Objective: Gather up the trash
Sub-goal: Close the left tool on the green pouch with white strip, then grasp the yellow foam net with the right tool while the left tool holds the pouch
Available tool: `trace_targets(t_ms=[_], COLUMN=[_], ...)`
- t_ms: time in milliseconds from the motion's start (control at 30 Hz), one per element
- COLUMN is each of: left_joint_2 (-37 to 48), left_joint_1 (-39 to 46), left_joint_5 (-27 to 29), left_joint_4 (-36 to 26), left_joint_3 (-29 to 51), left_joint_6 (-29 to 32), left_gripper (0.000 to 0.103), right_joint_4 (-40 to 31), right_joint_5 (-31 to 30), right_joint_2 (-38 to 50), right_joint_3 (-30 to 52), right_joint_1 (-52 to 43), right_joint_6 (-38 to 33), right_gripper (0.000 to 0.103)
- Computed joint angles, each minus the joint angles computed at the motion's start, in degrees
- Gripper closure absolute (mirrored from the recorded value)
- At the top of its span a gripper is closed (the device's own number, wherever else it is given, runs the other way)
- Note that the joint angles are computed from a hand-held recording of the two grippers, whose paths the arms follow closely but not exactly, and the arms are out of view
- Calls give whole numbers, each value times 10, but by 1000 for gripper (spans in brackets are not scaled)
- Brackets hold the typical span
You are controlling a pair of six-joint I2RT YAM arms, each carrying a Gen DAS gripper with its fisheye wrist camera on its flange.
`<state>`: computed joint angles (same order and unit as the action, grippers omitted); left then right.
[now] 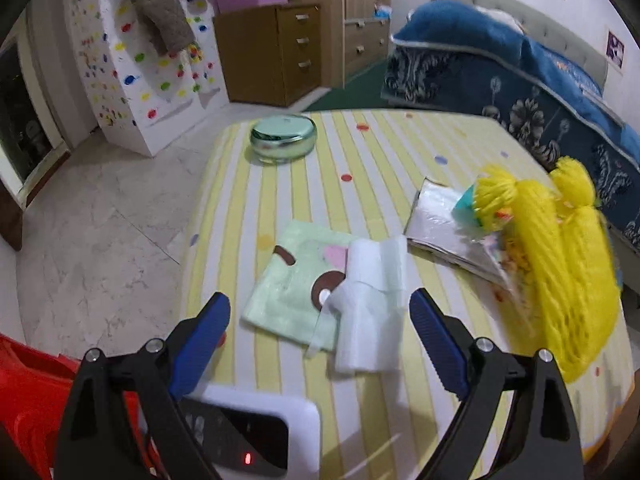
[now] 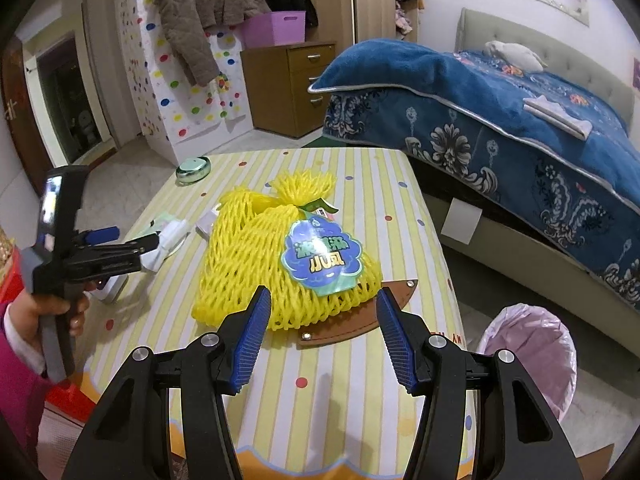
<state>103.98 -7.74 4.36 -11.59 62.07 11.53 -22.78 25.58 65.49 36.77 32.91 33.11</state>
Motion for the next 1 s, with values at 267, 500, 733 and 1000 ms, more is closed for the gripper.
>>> trace_targets(t_ms=[267, 500, 733, 1000], left_joint_2=[69, 32, -122, -259], left_joint_1=[-26, -17, 8, -27], left_joint_5=[-27, 17, 114, 108], left_joint_4=[-67, -64, -15, -23], left_joint_3=[82, 42, -106, -183], left_joint_6=[40, 43, 11, -42], left_gripper=[13, 53, 77, 79], right_joint_4=[5, 0, 8, 26], right_joint_5=[-11, -15, -17, -22], right_joint_2=[-1, -20, -25, 21], right_joint_3=[-5, -19, -29, -11], right_joint_1=[-18, -21, -15, 16], right_joint_6=[-2, 4, 8, -1], right_gripper=[47, 47, 47, 42])
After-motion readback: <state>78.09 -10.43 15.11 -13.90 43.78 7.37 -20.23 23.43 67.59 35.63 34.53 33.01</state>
